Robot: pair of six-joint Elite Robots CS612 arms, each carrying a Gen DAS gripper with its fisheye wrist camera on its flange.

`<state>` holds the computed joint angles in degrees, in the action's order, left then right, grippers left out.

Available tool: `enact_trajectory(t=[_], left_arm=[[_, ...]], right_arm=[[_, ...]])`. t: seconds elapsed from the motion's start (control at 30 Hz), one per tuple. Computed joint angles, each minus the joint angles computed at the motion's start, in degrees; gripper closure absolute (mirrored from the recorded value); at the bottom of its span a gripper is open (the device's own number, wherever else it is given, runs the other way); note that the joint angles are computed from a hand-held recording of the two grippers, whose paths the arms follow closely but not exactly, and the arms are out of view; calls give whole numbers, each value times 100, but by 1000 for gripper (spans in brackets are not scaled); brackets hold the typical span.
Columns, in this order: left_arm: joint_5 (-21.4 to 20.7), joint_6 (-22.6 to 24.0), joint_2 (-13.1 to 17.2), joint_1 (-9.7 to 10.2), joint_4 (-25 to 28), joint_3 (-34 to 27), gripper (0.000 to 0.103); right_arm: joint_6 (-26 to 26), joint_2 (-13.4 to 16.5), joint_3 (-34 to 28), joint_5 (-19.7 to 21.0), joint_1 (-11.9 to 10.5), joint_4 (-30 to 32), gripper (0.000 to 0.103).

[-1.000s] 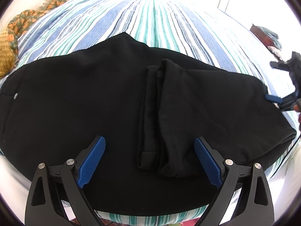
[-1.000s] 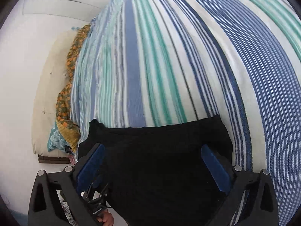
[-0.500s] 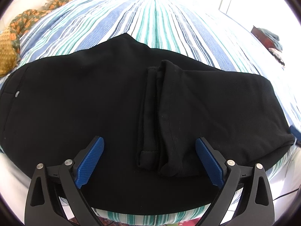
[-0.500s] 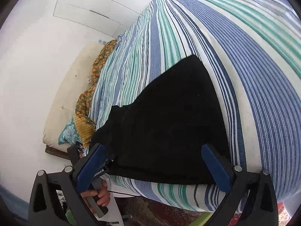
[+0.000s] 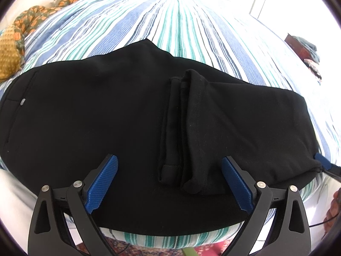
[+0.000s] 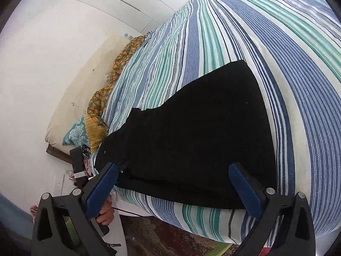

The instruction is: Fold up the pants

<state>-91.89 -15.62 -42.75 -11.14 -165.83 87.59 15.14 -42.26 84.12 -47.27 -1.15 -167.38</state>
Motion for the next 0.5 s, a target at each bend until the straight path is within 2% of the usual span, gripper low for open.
enact_trajectory(t=[0.1,0.23,0.33,0.43,0.5], left_arm=[[-341,-341,-82,115,-22,33,6],[-1158,-1337,-156,574,-608,27,6],[-1177,-2332,-127,1029,-1027,-106,5],[-958,-3765,-56,1502,-1234,-159,6],[-835,-4475,-25,1735,-1238,-88,8]], right_arm=[[-33,3,11,-40,-2,-37,0],[-213,-18,39,-184,13,6,0],[-182,-20,51,-211,19,-33,0],[-102,-9,43,-155,7,-57,0],[-39,-4,44,-128,-2,-86,0]])
